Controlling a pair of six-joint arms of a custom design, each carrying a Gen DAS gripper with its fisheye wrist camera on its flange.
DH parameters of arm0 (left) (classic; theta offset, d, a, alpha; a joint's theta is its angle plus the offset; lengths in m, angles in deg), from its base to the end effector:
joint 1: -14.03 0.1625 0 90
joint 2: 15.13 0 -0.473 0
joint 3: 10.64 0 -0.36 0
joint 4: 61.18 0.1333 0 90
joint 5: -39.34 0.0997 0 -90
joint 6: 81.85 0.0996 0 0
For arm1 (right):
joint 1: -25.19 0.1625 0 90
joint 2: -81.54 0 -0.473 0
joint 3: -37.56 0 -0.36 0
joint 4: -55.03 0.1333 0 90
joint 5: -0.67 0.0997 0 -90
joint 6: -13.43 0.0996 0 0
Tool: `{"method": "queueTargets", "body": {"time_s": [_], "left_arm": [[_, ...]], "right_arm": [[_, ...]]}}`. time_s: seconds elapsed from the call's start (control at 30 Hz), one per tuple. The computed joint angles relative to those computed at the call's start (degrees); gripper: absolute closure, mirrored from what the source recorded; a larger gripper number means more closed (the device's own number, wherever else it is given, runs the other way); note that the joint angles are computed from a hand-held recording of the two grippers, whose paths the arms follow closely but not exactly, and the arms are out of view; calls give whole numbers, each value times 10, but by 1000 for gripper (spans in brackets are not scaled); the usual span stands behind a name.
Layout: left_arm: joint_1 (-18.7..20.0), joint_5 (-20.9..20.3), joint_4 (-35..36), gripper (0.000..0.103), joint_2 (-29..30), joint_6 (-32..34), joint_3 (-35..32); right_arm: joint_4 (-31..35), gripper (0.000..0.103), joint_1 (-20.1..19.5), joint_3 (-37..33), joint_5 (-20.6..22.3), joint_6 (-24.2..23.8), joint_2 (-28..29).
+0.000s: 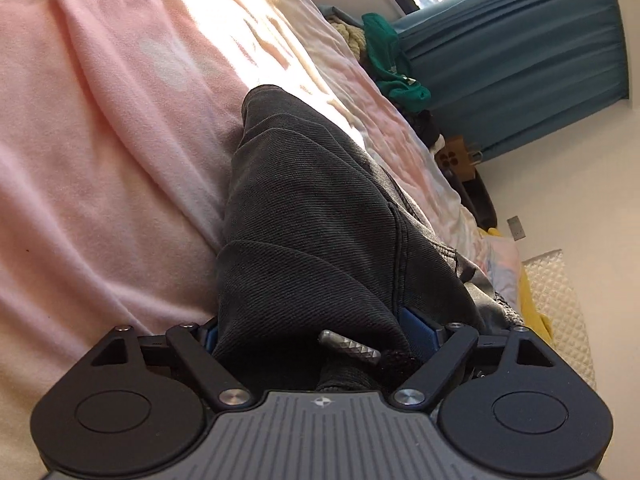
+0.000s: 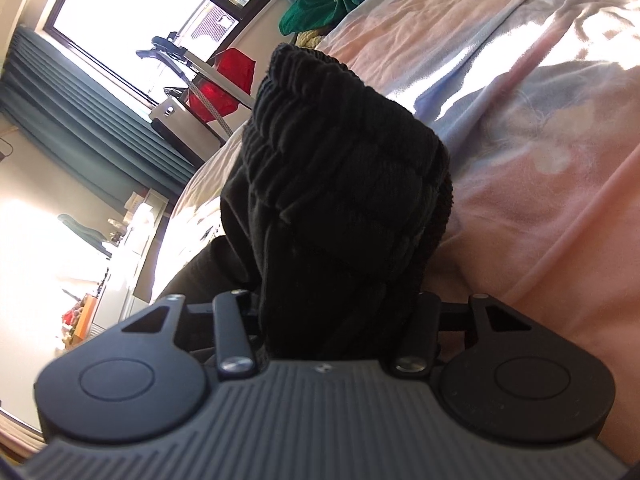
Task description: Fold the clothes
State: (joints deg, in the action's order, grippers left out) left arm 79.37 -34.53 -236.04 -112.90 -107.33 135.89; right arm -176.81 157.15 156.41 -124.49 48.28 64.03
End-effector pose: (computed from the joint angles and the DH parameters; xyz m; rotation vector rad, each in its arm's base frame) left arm 0.0168 -0.3492 0.3419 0.1568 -2.9393 1.0445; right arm 0.3968 -0.3277 -0.0453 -0.1519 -2.7944 1.3507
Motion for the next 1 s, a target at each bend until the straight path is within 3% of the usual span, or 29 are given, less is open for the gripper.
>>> {"method": "queueTargets", "body": {"time_s": [0.1,0.2,0.5,0.63,0.8,1.0], "left_arm": [[-21,27,6,48,-12,-2,6],[-53,62,12,57,-26,3,14],[-213,208,69,71,-89,-117,52],[-293,252,153,73,-108,-194,41],[-330,254,146,74,-20,-230,-9],[-305,231,9,74,182,-142,-104]], "right_arm": [[-2,55,9,-7,-12,-18,1],[-3,59,18,-16,-22,-35,1],[-46,67,36,-23,-21,-54,-9],[-72,68,44,-18,-28,-79,-28],[-102,68,26,13,-15,-96,-79],[-177,68,-41,36,19,-138,-134]]}}
